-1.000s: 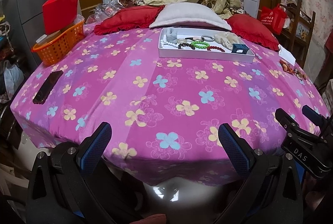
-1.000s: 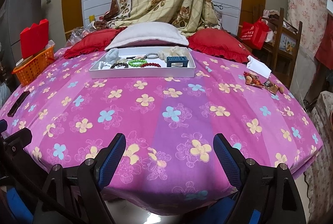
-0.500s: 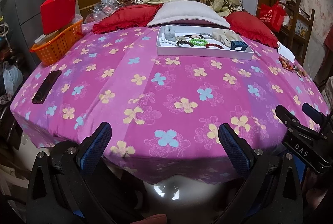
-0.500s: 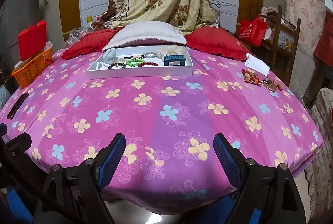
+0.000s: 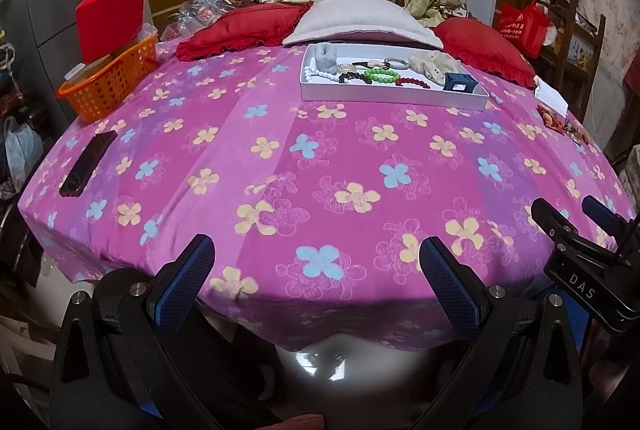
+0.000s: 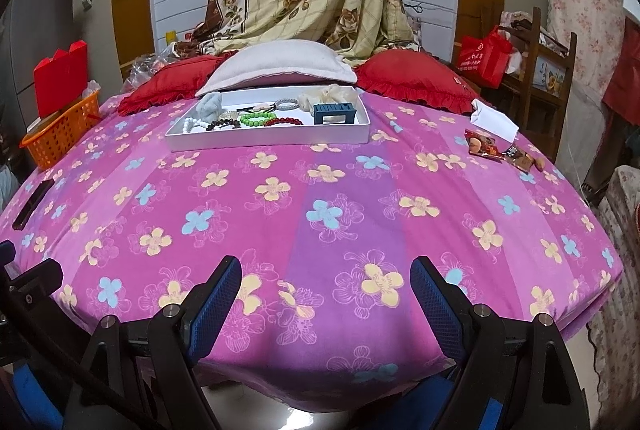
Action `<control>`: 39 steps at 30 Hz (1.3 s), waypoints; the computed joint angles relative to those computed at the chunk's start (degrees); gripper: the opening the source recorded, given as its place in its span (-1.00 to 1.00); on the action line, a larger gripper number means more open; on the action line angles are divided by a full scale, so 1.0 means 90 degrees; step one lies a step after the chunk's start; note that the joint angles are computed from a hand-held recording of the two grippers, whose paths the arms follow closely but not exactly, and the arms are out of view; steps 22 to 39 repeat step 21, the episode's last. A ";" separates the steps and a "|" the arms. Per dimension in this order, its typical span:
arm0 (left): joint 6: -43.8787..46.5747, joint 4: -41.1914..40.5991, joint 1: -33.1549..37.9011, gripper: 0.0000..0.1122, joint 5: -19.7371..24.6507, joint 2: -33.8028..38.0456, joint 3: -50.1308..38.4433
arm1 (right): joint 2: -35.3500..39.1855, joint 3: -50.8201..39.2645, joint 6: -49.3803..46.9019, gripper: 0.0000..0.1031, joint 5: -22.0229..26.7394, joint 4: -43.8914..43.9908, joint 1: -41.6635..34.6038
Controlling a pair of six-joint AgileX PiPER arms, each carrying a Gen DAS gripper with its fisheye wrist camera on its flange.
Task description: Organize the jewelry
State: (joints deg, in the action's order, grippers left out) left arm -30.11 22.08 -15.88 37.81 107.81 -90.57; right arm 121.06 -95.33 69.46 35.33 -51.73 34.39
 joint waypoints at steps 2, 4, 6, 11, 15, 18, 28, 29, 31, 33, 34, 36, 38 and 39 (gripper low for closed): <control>0.0005 -0.0008 0.0003 0.83 -0.0009 -0.0001 0.0008 | 0.0028 -0.0012 -0.0015 0.64 -0.0022 0.0031 -0.0013; 0.0030 -0.0031 0.0006 0.83 0.0006 0.0005 -0.0010 | 0.0065 -0.0035 -0.0026 0.64 -0.0029 0.0046 -0.0012; 0.0031 -0.0038 0.0017 0.83 -0.0005 0.0028 -0.0008 | 0.0083 -0.0050 -0.0033 0.64 -0.0028 0.0049 -0.0006; 0.0025 -0.0086 0.0069 0.83 -0.0062 0.0029 0.0048 | 0.0168 -0.0165 -0.0205 0.64 -0.0023 0.0207 -0.0015; 0.0088 -0.0156 0.0103 0.83 -0.0012 0.0091 -0.0043 | 0.0254 -0.0287 -0.0375 0.64 -0.0020 0.0369 -0.0021; 0.0125 -0.0204 0.0128 0.83 0.0024 0.0140 -0.0094 | 0.0330 -0.0366 -0.0502 0.64 -0.0008 0.0464 -0.0003; 0.0309 -0.0396 0.0181 0.83 0.0081 0.0234 -0.0193 | 0.0390 -0.0424 -0.0599 0.64 -0.0005 0.0542 0.0000; 0.0309 -0.0396 0.0181 0.83 0.0081 0.0234 -0.0193 | 0.0390 -0.0424 -0.0599 0.64 -0.0005 0.0542 0.0000; 0.0309 -0.0396 0.0181 0.83 0.0081 0.0234 -0.0193 | 0.0390 -0.0424 -0.0599 0.64 -0.0005 0.0542 0.0000; 0.0309 -0.0396 0.0181 0.83 0.0081 0.0234 -0.0193 | 0.0390 -0.0424 -0.0599 0.64 -0.0005 0.0542 0.0000; 0.0309 -0.0396 0.0181 0.83 0.0081 0.0234 -0.0193 | 0.0390 -0.0424 -0.0599 0.64 -0.0005 0.0542 0.0000; 0.0309 -0.0396 0.0181 0.83 0.0081 0.0234 -0.0193 | 0.0390 -0.0424 -0.0599 0.64 -0.0005 0.0542 0.0000; 0.0309 -0.0396 0.0181 0.83 0.0081 0.0234 -0.0193 | 0.0390 -0.0424 -0.0599 0.64 -0.0005 0.0542 0.0000; 0.0309 -0.0396 0.0181 0.83 0.0081 0.0234 -0.0193 | 0.0390 -0.0424 -0.0599 0.64 -0.0005 0.0542 0.0000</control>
